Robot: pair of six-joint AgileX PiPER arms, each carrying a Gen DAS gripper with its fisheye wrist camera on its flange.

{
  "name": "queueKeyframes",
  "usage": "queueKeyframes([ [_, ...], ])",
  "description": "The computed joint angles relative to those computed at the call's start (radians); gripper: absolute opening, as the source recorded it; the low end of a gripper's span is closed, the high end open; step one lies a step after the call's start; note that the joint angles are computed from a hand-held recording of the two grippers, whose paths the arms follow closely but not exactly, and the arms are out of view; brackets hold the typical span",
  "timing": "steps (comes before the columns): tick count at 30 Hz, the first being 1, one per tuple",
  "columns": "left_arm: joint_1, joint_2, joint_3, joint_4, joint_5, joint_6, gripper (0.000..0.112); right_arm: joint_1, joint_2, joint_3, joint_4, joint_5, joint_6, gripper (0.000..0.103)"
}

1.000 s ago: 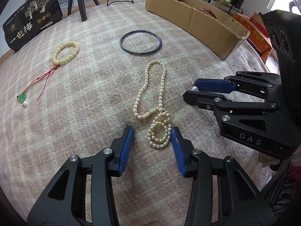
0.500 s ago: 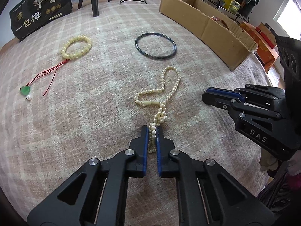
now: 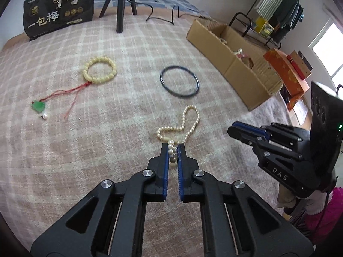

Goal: Organize jewelry
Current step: 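Close left tool on the single-strand necklace while right tool grasps the pearl earring, then carry the necklace with left tool and earring with right tool over the box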

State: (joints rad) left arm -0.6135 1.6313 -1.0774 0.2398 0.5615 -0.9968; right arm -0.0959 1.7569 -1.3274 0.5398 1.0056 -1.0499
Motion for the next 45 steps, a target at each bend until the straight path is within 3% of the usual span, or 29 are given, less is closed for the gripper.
queueKeyframes([
  [11, 0.023, -0.063, 0.000, 0.035, 0.021, -0.037, 0.005, -0.007, -0.032, -0.003, 0.015, 0.014, 0.004, 0.006],
  [26, 0.008, -0.120, -0.148, 0.146, 0.094, -0.106, 0.005, -0.056, -0.058, -0.089, 0.082, 0.076, 0.009, 0.006],
  [37, 0.004, -0.053, -0.308, 0.171, 0.134, -0.076, 0.005, -0.128, -0.010, -0.223, 0.135, 0.108, 0.023, 0.006],
  [45, 0.035, 0.073, -0.551, 0.142, 0.174, 0.028, 0.005, -0.189, 0.082, -0.387, 0.146, 0.134, 0.074, 0.006],
])
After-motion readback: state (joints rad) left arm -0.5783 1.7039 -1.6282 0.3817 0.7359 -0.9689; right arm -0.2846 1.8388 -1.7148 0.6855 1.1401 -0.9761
